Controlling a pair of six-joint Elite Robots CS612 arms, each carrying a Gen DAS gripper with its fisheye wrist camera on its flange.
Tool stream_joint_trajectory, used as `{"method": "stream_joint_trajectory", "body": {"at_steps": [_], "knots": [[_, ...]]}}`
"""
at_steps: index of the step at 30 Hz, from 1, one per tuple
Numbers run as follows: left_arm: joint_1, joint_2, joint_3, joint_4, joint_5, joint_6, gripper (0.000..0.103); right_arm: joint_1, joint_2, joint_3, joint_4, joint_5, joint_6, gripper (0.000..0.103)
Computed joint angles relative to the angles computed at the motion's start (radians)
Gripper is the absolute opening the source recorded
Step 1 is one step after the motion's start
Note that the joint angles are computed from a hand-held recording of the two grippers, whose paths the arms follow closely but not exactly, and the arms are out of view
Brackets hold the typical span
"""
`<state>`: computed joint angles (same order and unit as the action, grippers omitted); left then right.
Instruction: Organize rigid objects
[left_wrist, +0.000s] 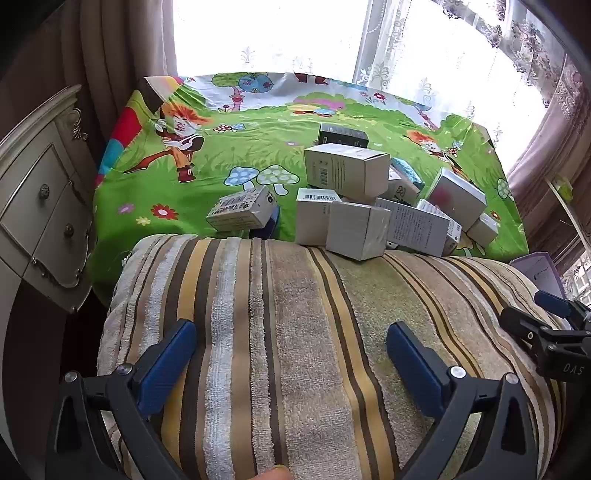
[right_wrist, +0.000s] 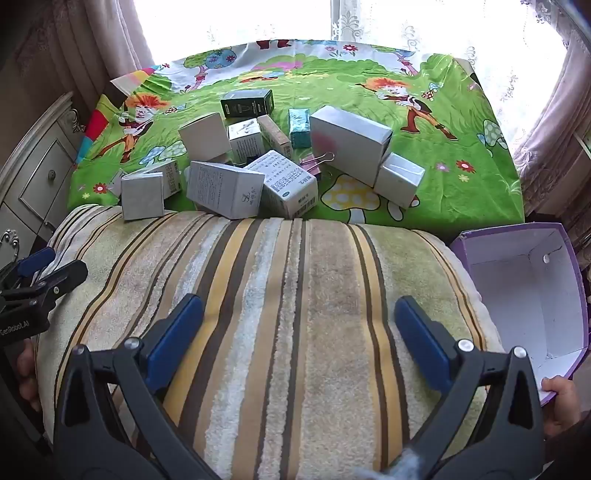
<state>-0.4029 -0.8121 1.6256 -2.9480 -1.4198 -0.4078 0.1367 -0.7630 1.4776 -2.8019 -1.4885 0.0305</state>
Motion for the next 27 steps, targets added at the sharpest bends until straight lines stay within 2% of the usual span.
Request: {"method": "stream_joint_trajectory", "body": {"at_steps": [2, 3, 27], "knots": [[0.001, 0.001, 0.002, -0.014, -0.001, 0.002, 0.103, 0.000, 0.000, 0.000, 0.001, -0.001, -0.001, 0.103], [-0.003, -0.001, -0.001, 0.013, 0.020, 0.009, 0.103, 0.000, 0.000, 0.000, 0.002, -0.002, -0.001, 0.103], [0.003, 0.003, -0.006, 0.009, 0.005, 0.007, 0.103, 0.001, 0.001, -0.002, 0.004, -0.008, -0.003, 0.103]]}}
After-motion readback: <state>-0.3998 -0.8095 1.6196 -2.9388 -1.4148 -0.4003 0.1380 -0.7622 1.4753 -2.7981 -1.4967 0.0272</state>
